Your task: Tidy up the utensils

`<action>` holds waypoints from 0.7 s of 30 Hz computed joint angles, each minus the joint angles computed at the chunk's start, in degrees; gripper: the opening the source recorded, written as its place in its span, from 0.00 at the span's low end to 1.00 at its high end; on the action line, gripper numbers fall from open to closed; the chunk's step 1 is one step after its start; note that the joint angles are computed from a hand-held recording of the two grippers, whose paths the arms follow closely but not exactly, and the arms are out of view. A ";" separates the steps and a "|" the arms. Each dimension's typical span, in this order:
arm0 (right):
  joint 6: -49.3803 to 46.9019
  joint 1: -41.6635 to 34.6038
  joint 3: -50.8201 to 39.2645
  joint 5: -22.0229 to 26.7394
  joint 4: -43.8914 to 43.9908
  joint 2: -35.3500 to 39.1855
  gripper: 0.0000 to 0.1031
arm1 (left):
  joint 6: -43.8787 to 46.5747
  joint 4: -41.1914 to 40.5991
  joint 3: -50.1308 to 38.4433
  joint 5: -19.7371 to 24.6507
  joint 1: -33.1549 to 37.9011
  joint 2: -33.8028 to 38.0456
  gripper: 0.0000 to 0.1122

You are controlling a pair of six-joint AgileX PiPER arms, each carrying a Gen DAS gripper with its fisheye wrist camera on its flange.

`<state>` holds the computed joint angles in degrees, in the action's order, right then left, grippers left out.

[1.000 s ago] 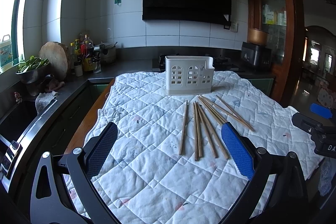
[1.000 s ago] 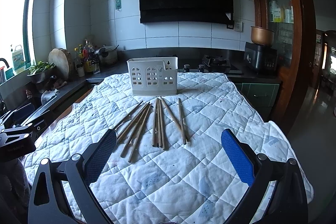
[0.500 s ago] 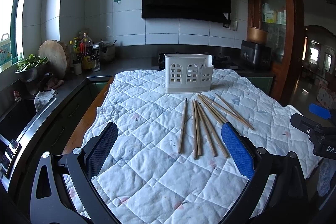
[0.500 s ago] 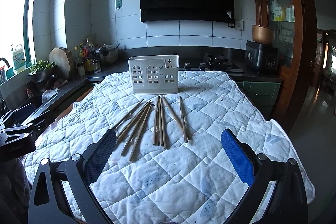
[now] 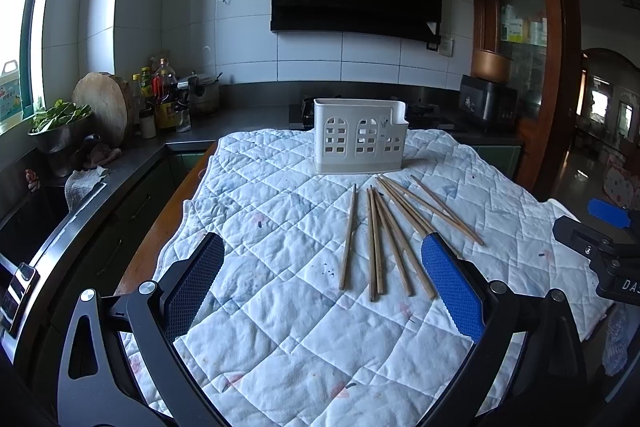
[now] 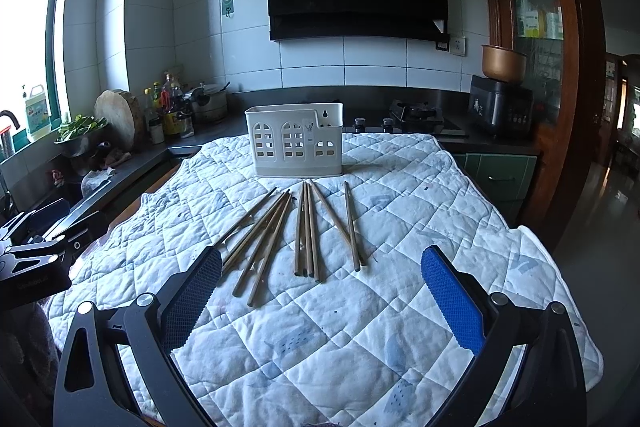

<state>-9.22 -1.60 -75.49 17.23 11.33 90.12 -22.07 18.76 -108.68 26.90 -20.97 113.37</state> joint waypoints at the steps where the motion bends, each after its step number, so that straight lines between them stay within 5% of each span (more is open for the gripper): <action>1: -0.28 0.00 -0.04 -0.01 0.33 0.06 0.94 | -0.37 0.42 0.03 -0.03 -0.11 0.06 0.87; 21: -5.70 -1.18 2.55 -1.00 6.07 -3.17 0.94 | -1.76 2.24 1.51 0.85 -1.38 -2.22 0.87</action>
